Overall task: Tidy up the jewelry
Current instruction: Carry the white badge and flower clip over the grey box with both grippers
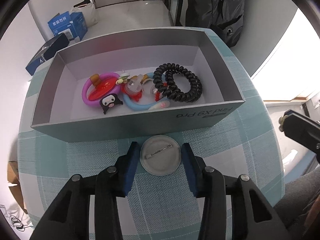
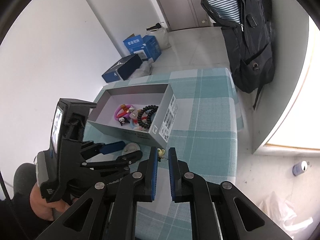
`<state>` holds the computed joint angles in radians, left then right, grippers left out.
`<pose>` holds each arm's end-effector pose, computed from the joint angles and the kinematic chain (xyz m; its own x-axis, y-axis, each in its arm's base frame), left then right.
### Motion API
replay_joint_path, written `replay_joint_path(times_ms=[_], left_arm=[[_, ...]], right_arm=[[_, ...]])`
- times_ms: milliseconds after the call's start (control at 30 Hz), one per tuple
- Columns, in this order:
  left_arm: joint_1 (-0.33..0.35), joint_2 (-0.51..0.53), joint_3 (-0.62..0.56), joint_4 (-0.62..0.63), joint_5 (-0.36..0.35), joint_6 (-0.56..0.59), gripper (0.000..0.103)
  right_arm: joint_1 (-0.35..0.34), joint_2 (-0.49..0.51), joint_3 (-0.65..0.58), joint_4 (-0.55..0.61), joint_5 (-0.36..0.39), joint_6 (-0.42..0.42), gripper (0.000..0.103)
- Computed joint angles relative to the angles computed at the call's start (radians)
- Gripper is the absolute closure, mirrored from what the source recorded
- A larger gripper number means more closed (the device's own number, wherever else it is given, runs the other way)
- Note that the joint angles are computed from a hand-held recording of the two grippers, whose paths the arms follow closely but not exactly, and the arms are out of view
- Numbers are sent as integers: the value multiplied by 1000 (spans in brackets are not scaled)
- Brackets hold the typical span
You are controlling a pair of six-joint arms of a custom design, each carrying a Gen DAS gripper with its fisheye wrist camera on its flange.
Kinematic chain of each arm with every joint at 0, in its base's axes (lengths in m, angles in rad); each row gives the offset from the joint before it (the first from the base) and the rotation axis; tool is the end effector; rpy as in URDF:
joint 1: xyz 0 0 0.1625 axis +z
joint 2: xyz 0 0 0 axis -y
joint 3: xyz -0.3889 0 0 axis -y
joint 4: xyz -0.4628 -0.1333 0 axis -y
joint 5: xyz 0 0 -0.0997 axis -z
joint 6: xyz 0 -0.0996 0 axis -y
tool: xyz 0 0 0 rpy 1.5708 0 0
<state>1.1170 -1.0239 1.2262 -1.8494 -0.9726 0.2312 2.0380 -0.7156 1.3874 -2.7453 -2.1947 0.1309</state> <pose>-0.1635 -0.7673 0.3272 -0.6411 0.5204 -0.5640 0.6000 0.7982 0.0545 0.4193 -0.6644 0.1068 -0.8956 -0.0111 0.4447 -0.2802 0.7906 -0.5445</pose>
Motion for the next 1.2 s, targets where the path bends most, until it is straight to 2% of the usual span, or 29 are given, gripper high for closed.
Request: replay_joint_path(times_ms=[533,800,967,1200], left_arm=[[18,-4,-46,48,-84,-37,66],[26,-33,-67,40,-172,-44,66],[24,-55,-74,-9,-224,-42,66],[36,-14,-156,-27,-267,-69,66]], right_arm=[[0,17,-20,14,-14,13,93],[8,49,-53,5,-16,-13,93],[14,72,-82,-30,8,-39,93],[16,120,-165,-14,70,-53,93]])
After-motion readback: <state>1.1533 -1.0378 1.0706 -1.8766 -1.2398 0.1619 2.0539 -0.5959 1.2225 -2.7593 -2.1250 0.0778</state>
